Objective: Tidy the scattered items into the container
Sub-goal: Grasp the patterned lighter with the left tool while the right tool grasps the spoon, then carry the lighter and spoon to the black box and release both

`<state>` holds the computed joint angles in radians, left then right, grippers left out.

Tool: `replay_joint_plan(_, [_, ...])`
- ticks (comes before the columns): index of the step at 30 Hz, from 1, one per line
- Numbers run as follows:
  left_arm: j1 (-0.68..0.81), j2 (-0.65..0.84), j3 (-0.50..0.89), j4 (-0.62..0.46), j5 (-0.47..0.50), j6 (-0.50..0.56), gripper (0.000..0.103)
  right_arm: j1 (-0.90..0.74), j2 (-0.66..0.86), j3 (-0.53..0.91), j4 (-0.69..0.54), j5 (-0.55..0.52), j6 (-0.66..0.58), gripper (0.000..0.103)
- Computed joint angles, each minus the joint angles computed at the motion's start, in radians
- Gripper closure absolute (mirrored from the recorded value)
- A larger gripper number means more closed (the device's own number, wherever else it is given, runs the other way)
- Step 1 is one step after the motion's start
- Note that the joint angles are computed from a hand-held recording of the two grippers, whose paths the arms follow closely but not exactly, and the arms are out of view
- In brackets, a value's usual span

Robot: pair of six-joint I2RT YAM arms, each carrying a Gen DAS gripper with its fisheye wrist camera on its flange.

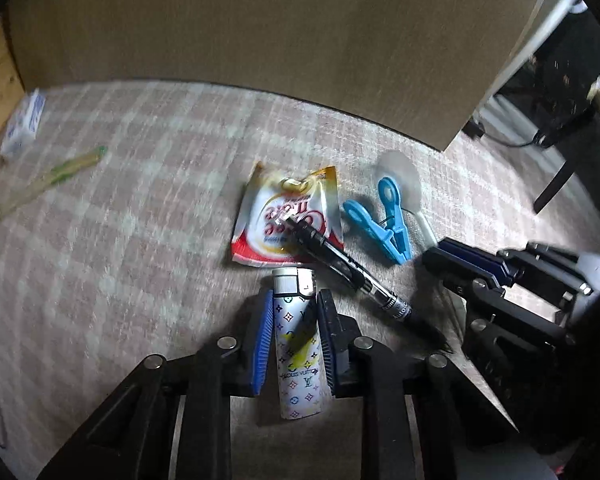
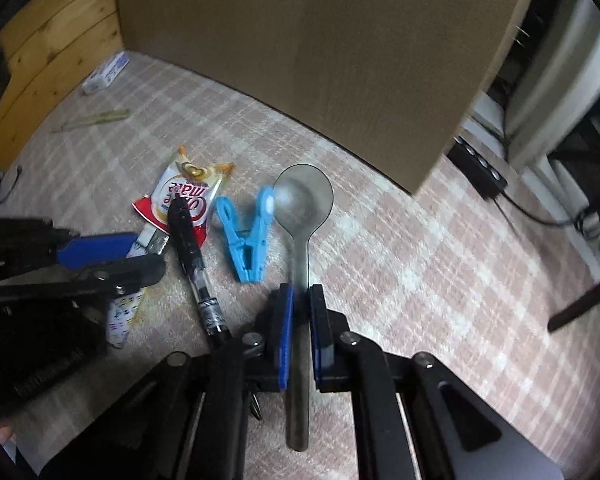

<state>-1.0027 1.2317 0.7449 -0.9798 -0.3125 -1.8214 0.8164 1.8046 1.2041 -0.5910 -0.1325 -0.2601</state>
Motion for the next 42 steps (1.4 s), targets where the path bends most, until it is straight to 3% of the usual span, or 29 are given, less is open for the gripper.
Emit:
replay_joint_plan(5, [-0.102,-0.066,-0.024,-0.029,-0.014,-0.146,0.083,-0.08,-0.075,-0.051,-0.012,-0.058,0.036,0.095])
replay_joint_plan(11, [-0.216,-0.067,0.055,-0.121,-0.07,-0.245,0.083,-0.223,-0.211,-0.071,-0.103,-0.189,0.025,0.095])
replay_joint_plan(13, [-0.145,-0.116,0.067,-0.149,-0.081,-0.158,0.083,-0.233,-0.25,-0.085,-0.107,-0.197,0.049,0.095])
replay_joint_plan(15, [-0.073,-0.083,0.107,-0.111,-0.09,-0.066,0.083,-0.244,-0.288,-0.102,-0.098,-0.205,0.073,0.095])
replay_joint_plan(20, [-0.128,-0.077,0.196,-0.146,-0.134,-0.038,0.083,-0.372,-0.416,-0.11,-0.202,-0.263,0.05,0.095])
replay_joint_plan(24, [-0.134,-0.002,0.321,-0.113,-0.15,0.065,0.083,-0.527,-0.507,-0.104,-0.311,-0.321,0.005,0.095])
replay_joint_plan(27, [-0.08,0.099,0.404,-0.01,-0.117,0.204,0.083,-0.691,-0.553,-0.061,-0.418,-0.357,-0.09,0.095])
replay_joint_plan(33, [-0.068,0.373,0.689,0.087,-0.052,0.393,0.083,-1.109,-0.504,0.053,-0.603,-0.379,-0.372,0.095])
replay_joint_plan(38, [-0.084,0.607,0.985,0.087,0.013,0.505,0.083,-1.338,-0.401,0.14,-0.658,-0.373,-0.514,0.095])
replay_joint_plan(42, [-0.1,0.807,1.283,0.015,0.05,0.578,0.083,-1.453,-0.339,0.194,-0.678,-0.364,-0.573,0.095])
